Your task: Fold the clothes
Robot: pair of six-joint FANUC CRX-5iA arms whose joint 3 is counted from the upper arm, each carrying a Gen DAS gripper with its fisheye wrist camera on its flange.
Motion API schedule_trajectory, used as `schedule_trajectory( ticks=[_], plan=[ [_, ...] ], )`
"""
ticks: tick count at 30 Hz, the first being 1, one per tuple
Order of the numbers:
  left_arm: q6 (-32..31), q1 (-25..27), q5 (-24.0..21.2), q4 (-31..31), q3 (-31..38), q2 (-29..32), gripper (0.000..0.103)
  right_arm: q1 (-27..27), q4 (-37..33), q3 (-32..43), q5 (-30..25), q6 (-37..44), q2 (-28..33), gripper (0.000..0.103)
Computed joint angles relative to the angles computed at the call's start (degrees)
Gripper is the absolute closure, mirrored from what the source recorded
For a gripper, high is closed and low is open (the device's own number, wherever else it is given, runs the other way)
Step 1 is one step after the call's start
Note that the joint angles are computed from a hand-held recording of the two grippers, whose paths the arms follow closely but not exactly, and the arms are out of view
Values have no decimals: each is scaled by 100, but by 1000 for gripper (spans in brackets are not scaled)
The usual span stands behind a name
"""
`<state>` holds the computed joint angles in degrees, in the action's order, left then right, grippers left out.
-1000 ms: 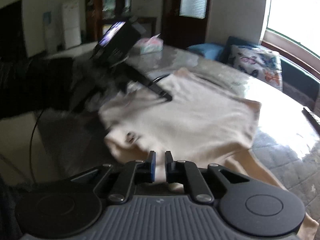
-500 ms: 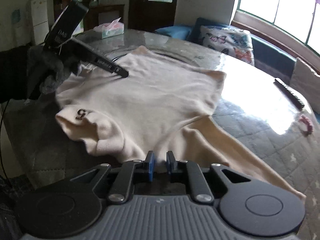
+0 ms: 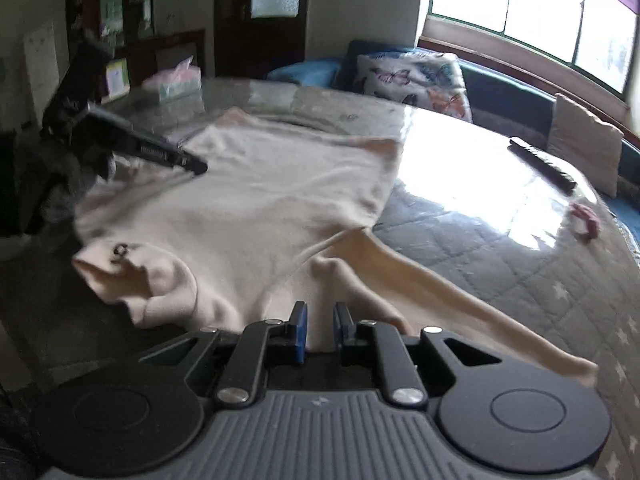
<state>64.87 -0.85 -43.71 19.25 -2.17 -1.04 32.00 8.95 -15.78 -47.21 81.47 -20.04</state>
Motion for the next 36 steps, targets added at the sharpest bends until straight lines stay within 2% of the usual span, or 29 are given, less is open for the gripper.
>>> schedule_trajectory(
  ticks=[3, 9, 10, 11, 12, 14, 18, 21, 24, 25, 26, 31, 36],
  plan=[
    [-432, -126, 5, 279, -106, -125, 92, -135, 283, -166, 88, -482, -207, 90],
    [-1197, -487, -260, 934, -330, -232, 91, -545, 1591, -671, 68, -1829, -294, 90],
    [-1282, -551, -321, 1046, -365, -228, 91, -656, 1727, -750, 65, -2022, -310, 83],
    [-1362, -605, -382, 1133, -387, -217, 91, -741, 1794, -777, 50, -2143, -304, 72],
    [-1420, -672, -416, 1168, -410, -215, 91, -839, 1857, -808, 43, -2247, -299, 68],
    [-1517, -806, -455, 1177, -428, -193, 91, -1007, 1986, -890, 47, -2453, -285, 67],
    [-1652, -1014, -488, 1180, -453, -150, 91, -1404, 1369, -760, 90, -2153, -232, 67],
    [-1782, -1086, -451, 1198, -504, -175, 91, -1561, 1026, -655, 101, -1902, -168, 69],
    [-1884, -1114, -462, 1231, -516, -174, 91, -1651, 772, -589, 149, -1683, -152, 86],
    [-1952, -1112, -467, 1256, -536, -188, 91, -1615, 873, -594, 155, -1737, -130, 94],
    [-2024, -1117, -474, 1283, -553, -192, 91, -1599, 974, -618, 177, -1767, -123, 97],
    [-2272, -1104, -529, 1374, -585, -196, 92, -1432, 2087, -747, 522, -2041, 135, 98],
    [-2493, -1094, -555, 1458, -615, -186, 92, -1557, 2521, -512, 842, -1950, 590, 98]
  ],
)
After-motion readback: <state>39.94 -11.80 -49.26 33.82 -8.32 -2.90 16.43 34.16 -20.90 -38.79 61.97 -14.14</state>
